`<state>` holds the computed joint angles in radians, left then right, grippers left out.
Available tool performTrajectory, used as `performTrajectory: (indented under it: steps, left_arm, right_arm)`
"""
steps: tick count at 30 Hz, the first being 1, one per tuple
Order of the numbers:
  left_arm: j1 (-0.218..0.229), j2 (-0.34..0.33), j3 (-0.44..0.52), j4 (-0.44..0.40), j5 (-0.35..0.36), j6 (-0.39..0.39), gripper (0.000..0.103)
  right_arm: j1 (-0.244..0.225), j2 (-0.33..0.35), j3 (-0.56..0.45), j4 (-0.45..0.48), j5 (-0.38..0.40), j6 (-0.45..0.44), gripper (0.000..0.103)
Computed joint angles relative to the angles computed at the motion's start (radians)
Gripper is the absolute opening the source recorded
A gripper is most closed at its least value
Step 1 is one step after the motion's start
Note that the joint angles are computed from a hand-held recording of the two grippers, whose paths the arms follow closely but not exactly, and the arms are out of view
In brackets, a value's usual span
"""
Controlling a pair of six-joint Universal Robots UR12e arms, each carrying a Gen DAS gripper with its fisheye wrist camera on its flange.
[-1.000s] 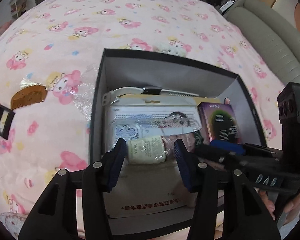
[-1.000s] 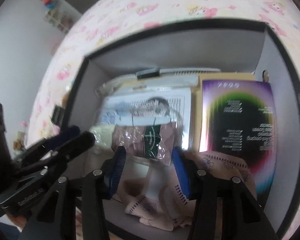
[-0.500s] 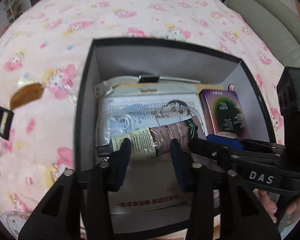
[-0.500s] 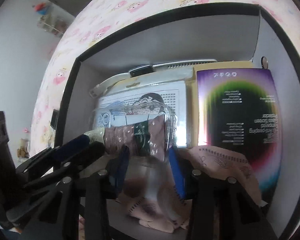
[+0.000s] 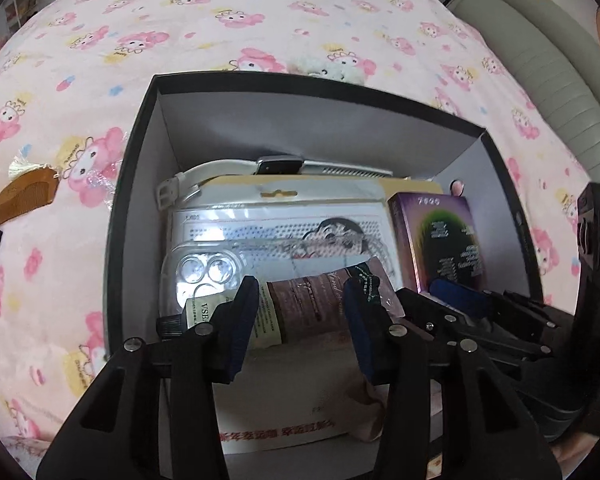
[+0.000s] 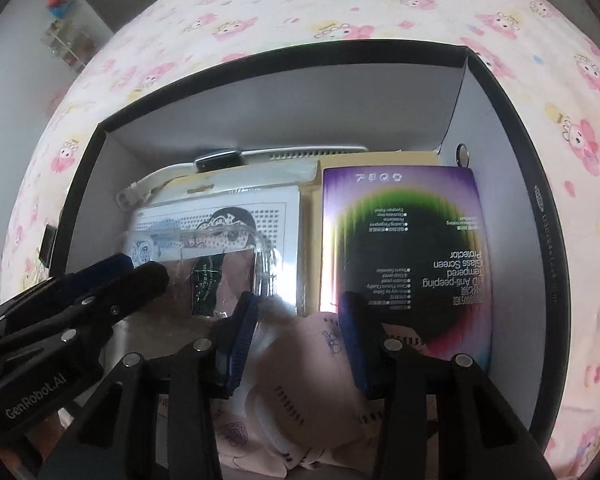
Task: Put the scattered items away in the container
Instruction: 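Lower the tube into the box beside the phone case and open the left tool, then raise the left tool out of the box and pull it back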
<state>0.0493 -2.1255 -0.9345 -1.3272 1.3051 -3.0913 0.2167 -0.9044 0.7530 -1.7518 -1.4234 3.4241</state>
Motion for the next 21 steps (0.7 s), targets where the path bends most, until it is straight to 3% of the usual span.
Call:
performTrajectory:
  steps: [4,6,10,12,13,21]
  left_arm:
    - [0.005,0.01,-0.008,-0.012,-0.006,0.038,0.046]
    - [0.011,0.031,-0.038,0.029,-0.03,0.041,0.047]
    - [0.025,0.086,-0.109,0.11,-0.106,0.044,0.051]
    - [0.03,0.12,-0.147,0.148,-0.133,0.058,0.052]
    - [0.03,0.133,-0.161,0.162,-0.138,0.065,0.053]
    - [0.041,0.231,-0.258,0.234,-0.15,0.127,0.056]
  right_arm:
    - [-0.005,0.001,-0.012,0.041,0.041,-0.033,0.039]
    - [-0.006,-0.013,0.007,0.029,0.044,-0.023,0.039]
    - [0.006,-0.062,0.078,-0.074,-0.032,0.006,0.043]
    - [0.01,-0.107,0.147,-0.167,-0.059,0.038,0.056]
    - [0.013,-0.121,0.167,-0.195,-0.069,0.056,0.057]
    - [0.054,-0.209,0.281,-0.317,-0.131,0.131,0.058]
